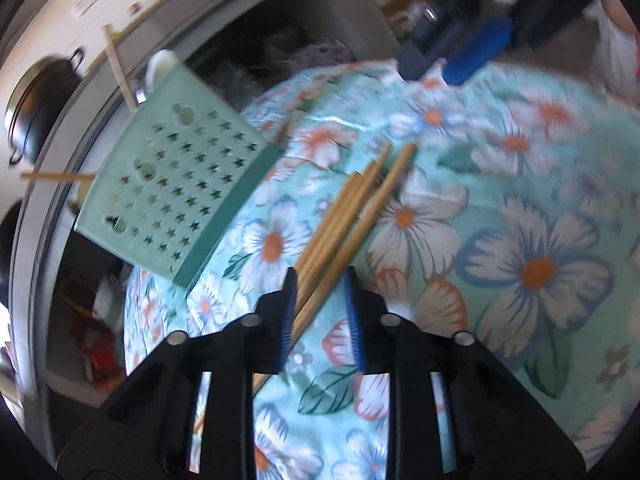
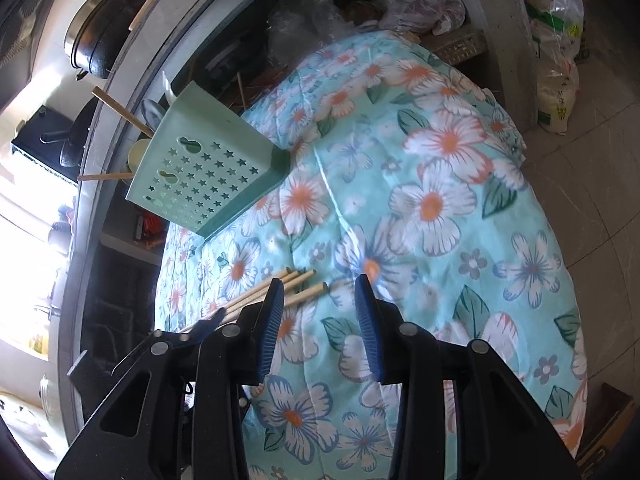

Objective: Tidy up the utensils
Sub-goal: 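Move both tools back to the remaining chopsticks on the tablecloth, then grasp another wooden chopstick with the left tool and lift it upright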

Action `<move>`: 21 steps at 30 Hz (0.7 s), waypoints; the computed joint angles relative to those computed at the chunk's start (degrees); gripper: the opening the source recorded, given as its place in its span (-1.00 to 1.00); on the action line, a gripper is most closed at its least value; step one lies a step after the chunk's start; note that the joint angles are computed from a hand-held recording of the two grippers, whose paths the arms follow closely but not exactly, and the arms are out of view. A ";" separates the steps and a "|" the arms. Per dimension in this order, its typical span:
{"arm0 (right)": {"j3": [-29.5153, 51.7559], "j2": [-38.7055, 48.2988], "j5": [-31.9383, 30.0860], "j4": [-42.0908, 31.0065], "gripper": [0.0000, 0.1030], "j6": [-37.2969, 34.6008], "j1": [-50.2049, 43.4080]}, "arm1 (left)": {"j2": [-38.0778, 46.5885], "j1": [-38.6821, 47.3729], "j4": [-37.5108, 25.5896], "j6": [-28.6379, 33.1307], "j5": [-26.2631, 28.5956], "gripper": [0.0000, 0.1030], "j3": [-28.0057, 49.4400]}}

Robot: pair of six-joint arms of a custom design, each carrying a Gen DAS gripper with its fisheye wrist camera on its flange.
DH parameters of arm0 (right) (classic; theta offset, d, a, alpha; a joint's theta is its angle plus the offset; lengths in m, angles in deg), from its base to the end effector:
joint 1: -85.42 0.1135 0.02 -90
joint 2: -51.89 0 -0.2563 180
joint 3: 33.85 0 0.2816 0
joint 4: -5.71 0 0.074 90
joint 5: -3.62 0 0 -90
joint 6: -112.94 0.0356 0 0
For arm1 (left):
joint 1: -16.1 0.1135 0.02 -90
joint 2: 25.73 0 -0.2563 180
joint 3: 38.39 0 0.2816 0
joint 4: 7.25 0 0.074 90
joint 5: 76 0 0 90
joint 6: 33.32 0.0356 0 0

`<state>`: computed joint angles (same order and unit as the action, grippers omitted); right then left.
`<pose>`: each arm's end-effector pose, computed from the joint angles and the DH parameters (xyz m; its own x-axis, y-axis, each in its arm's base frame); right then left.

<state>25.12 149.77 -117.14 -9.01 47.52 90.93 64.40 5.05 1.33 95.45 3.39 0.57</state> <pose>0.3330 0.0504 0.1063 -0.8887 0.2734 -0.3680 -0.0162 0.7835 0.6212 0.2735 -0.0467 0.0767 -0.4832 0.7215 -0.4960 0.4591 0.6912 0.5582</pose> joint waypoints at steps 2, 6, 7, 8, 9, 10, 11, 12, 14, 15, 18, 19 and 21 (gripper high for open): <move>0.11 0.50 -0.36 0.39 -0.29 0.32 -0.13 | 1.12 -0.44 1.58 1.39 -0.75 -0.66 -0.01; -0.44 0.39 -0.74 1.56 -0.29 0.95 -0.55 | 2.23 -1.72 5.44 4.79 -2.72 -0.78 -1.21; -0.64 0.29 -0.88 1.75 -0.29 1.00 -0.65 | 2.02 -2.07 5.84 5.23 -3.16 -0.79 -1.60; -0.81 0.26 -0.95 1.91 -0.29 1.03 -0.70 | 1.49 -2.28 5.93 5.57 -3.55 -0.79 -2.12; -0.93 0.22 -0.99 1.97 -0.29 1.03 -0.76 | 1.00 -2.46 5.51 5.54 -3.82 -0.79 -2.35; -1.14 0.13 -1.06 2.05 -0.29 1.06 -0.84 | 0.29 -2.52 4.65 5.48 -4.02 -0.79 -2.54; -1.39 0.07 -1.20 2.19 -0.29 1.06 -0.96 | -0.54 -2.67 3.72 5.21 -4.23 -0.79 -2.76; -1.54 0.00 -1.27 2.25 -0.29 1.10 -1.05 | -2.02 -2.46 2.13 5.03 -4.10 -0.80 -3.17; -1.88 -0.35 -1.27 2.27 -0.29 1.18 -1.21 | -5.26 -2.09 -1.79 4.45 -3.94 -0.79 -3.93; -2.07 -0.59 -1.24 2.32 -0.29 1.20 -1.26 | -6.61 -1.83 -3.85 4.08 -3.69 -0.80 -4.07; -2.65 -1.31 -1.11 2.61 -0.29 1.26 -1.33 | -11.29 0.18 -12.78 2.02 -1.79 -0.81 -4.08; -2.70 -1.34 -1.01 2.64 -0.29 1.32 -1.27 | -12.09 0.80 -13.47 2.05 -1.23 -0.77 -4.43; -2.64 -0.98 -1.14 2.73 -0.29 1.49 -1.31 | -14.72 2.47 -16.28 1.73 1.12 -0.71 -4.80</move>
<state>22.48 148.78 -118.28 -6.27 49.02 89.63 49.68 7.52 -14.95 97.18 4.51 -4.23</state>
